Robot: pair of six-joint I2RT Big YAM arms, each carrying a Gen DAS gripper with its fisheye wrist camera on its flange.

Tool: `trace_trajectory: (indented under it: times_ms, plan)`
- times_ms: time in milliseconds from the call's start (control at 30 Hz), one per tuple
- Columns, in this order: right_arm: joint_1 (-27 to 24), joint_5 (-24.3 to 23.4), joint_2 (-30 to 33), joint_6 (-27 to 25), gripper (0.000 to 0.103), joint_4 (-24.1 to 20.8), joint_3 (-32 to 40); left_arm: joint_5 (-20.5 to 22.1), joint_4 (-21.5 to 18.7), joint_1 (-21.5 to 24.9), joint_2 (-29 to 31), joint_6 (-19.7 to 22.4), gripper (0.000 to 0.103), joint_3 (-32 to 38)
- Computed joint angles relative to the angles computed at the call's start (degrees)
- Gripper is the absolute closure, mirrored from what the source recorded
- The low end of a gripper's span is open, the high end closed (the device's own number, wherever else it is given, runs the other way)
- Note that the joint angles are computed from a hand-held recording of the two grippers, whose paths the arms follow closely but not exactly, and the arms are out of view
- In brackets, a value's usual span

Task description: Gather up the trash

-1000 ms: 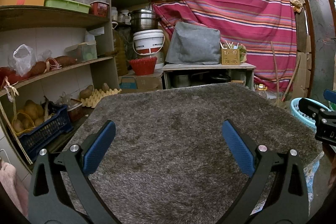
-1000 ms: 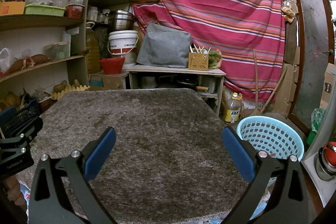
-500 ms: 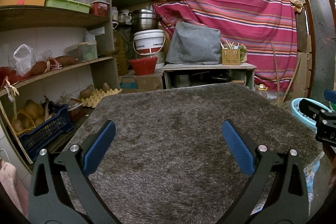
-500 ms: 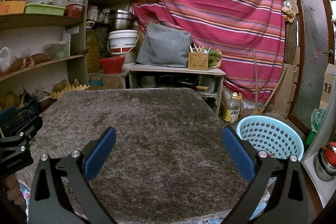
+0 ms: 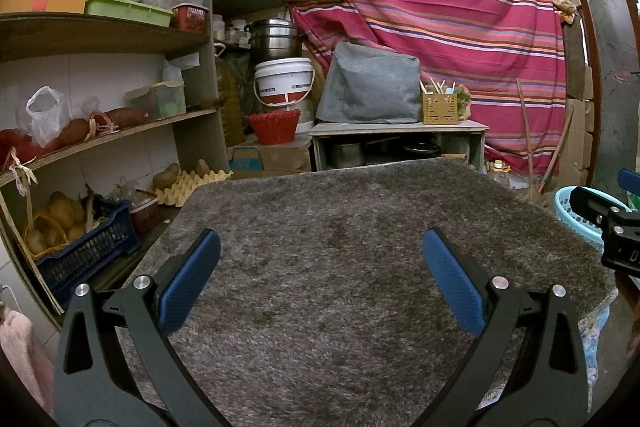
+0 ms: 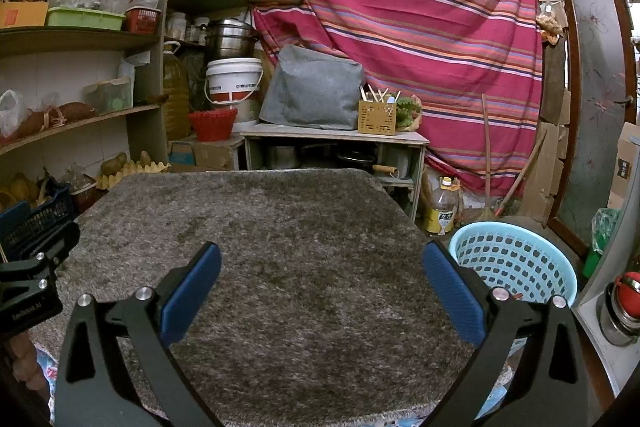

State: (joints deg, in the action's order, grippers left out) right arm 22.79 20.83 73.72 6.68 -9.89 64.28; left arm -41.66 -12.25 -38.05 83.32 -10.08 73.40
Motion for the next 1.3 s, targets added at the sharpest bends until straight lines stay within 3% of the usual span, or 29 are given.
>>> trace_trajectory:
  times_ms: [1300]
  plan:
    - [-0.01, -0.05, -0.07, -0.14, 0.004, -0.02, -0.13, -1.15, -0.11, -0.59, 0.08, -0.28, 0.005, -0.02]
